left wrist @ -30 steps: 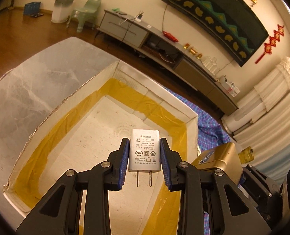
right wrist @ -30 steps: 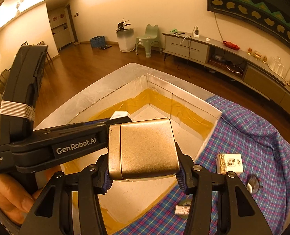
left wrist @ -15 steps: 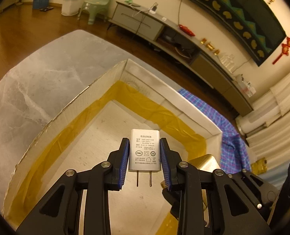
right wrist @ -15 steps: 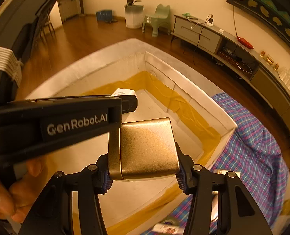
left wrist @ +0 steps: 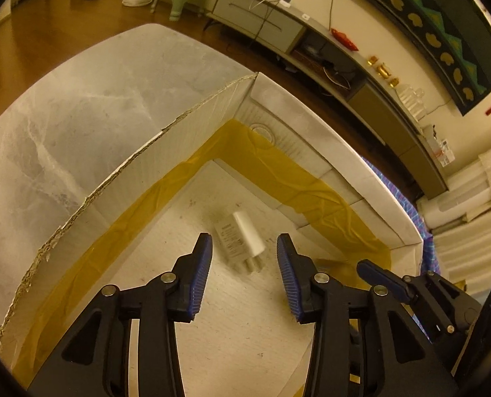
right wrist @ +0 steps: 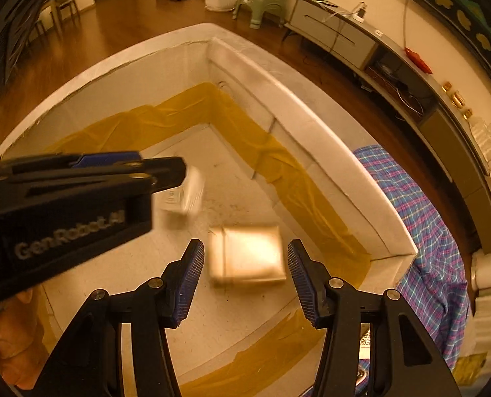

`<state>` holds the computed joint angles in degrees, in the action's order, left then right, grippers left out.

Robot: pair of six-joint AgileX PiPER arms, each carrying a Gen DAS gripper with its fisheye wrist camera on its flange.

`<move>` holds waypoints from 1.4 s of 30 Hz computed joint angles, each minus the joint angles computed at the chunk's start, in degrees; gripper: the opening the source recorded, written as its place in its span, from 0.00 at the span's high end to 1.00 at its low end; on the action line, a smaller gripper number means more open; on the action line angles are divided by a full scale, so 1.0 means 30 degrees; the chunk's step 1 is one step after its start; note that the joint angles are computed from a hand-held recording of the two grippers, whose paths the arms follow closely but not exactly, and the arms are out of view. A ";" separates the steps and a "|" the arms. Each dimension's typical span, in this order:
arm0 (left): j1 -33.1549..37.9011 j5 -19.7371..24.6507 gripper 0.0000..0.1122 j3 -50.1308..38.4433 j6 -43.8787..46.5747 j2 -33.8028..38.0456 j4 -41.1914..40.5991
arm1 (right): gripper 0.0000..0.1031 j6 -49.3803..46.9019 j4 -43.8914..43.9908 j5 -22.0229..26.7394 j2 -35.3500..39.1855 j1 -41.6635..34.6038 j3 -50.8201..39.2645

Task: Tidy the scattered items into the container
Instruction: 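Open both tools to drop the charger and tin into the box, then move both tools back over the remaining items on the sheet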

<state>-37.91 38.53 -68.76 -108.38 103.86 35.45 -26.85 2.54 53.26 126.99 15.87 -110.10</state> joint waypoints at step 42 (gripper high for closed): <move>-0.7971 0.8765 0.61 -0.1266 -0.2299 -0.2947 0.3818 | 0.43 0.0673 0.0524 -0.5511 -1.4092 0.1787 1.5142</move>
<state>-61.82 64.83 -72.56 -115.27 95.02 46.90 -24.84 4.11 36.72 84.71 21.23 -64.67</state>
